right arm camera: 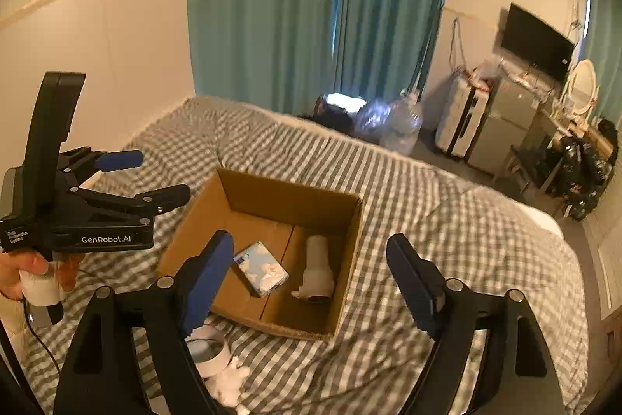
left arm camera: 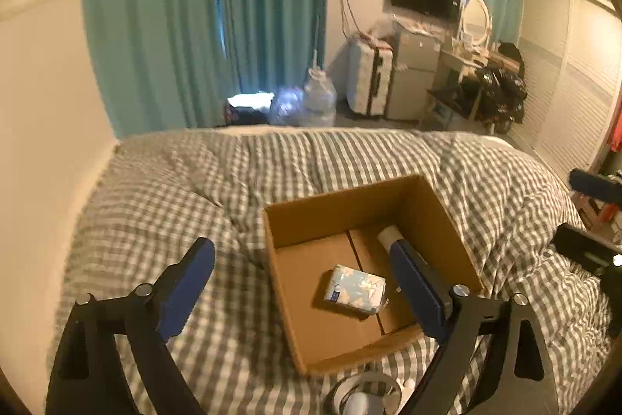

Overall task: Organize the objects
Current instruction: 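Carry the tissue pack and white bottle into the cardboard box and release both, then grasp the white sock with the left tool while the right tool reaches the black glasses case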

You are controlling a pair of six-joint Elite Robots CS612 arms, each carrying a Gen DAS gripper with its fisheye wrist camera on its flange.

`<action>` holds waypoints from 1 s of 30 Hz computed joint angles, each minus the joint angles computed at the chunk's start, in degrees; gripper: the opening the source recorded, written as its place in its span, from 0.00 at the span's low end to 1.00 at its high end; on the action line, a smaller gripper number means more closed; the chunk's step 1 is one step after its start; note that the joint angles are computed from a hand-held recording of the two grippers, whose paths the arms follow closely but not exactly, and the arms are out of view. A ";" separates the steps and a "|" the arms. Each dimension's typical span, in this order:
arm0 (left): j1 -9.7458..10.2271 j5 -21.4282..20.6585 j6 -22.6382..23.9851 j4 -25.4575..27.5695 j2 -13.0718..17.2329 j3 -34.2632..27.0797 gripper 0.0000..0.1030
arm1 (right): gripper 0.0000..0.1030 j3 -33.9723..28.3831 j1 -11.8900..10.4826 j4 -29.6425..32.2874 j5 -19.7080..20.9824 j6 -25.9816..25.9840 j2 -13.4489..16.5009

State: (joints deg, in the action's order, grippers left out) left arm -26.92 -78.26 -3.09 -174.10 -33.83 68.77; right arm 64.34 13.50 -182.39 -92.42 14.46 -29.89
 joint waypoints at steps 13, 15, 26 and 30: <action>-2.38 7.54 -0.10 -8.59 -8.93 16.28 0.95 | 0.91 13.73 2.63 -7.57 -4.12 -1.17 -7.54; -3.05 10.30 -1.92 -9.67 -9.24 18.19 0.95 | 0.91 14.69 2.94 -8.22 -3.88 -1.02 -7.42; -5.41 13.96 -5.06 -11.61 -6.89 23.29 0.95 | 0.91 13.42 4.67 -5.77 -2.33 -2.45 -2.60; -5.89 12.60 -5.75 -12.20 -5.66 23.71 0.95 | 0.91 12.19 4.67 -4.12 0.10 -0.70 -0.71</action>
